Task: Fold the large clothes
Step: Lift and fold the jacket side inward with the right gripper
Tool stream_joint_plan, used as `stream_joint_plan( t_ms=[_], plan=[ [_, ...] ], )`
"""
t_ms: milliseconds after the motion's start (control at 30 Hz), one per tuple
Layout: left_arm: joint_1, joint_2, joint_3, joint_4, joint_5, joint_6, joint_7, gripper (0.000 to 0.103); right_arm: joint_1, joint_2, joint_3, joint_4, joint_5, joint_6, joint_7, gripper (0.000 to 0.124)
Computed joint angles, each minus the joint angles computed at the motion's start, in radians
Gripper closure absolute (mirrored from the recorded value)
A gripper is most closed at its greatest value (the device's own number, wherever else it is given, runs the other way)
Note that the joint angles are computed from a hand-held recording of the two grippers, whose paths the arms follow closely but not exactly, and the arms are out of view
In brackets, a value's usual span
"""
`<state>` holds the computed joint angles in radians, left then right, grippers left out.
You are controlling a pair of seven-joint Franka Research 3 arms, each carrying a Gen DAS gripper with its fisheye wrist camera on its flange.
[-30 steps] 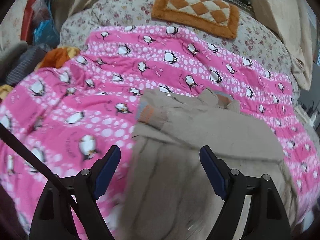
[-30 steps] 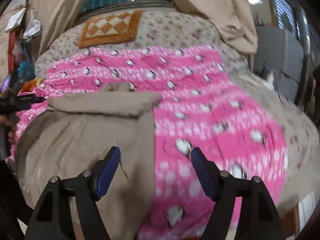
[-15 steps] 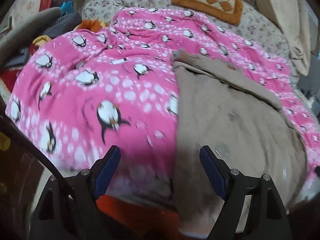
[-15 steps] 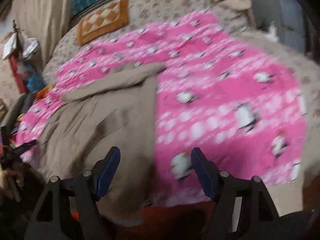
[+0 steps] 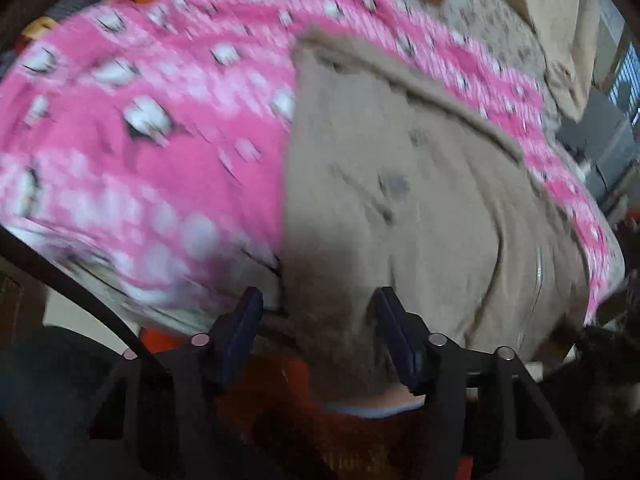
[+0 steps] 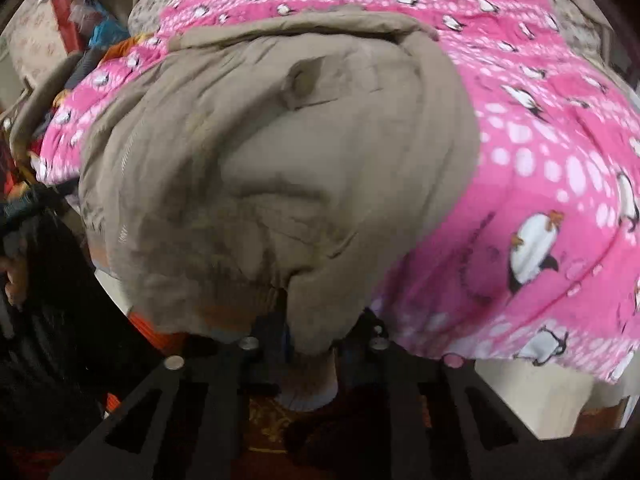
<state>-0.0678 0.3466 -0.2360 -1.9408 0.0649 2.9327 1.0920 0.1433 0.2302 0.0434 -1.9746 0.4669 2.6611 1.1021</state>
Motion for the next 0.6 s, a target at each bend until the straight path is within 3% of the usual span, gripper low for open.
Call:
stream_joint_plan(
  t_ms=[167, 233, 433, 467, 533, 600],
  plan=[
    [0.010, 0.043, -0.024, 0.059, -0.028, -0.094, 0.029, 0.062, -0.002, -0.088, -0.007, -0.088, 0.043, 0.102, 0.026, 0.110],
    [0.003, 0.059, -0.016, 0.081, -0.035, -0.128, 0.023, 0.051, 0.000, -0.123, -0.011, -0.123, 0.053, 0.128, 0.049, 0.110],
    [0.017, 0.088, -0.027, 0.108, -0.088, -0.149, 0.022, 0.045, -0.001, -0.147, 0.000, -0.135, 0.164, 0.132, -0.028, 0.111],
    [0.023, 0.085, -0.034, 0.102, -0.095, -0.142, 0.035, 0.048, -0.001, -0.154, 0.001, -0.138, 0.184, 0.134, -0.045, 0.111],
    [0.061, 0.067, -0.085, 0.077, -0.141, -0.117, 0.122, 0.102, -0.001, -0.166, 0.004, -0.143, 0.254, 0.140, -0.097, 0.111],
    [0.008, 0.023, -0.038, 0.049, -0.083, -0.102, 0.092, 0.103, 0.003, -0.183, 0.003, -0.152, 0.297, 0.148, -0.139, 0.111]
  ],
)
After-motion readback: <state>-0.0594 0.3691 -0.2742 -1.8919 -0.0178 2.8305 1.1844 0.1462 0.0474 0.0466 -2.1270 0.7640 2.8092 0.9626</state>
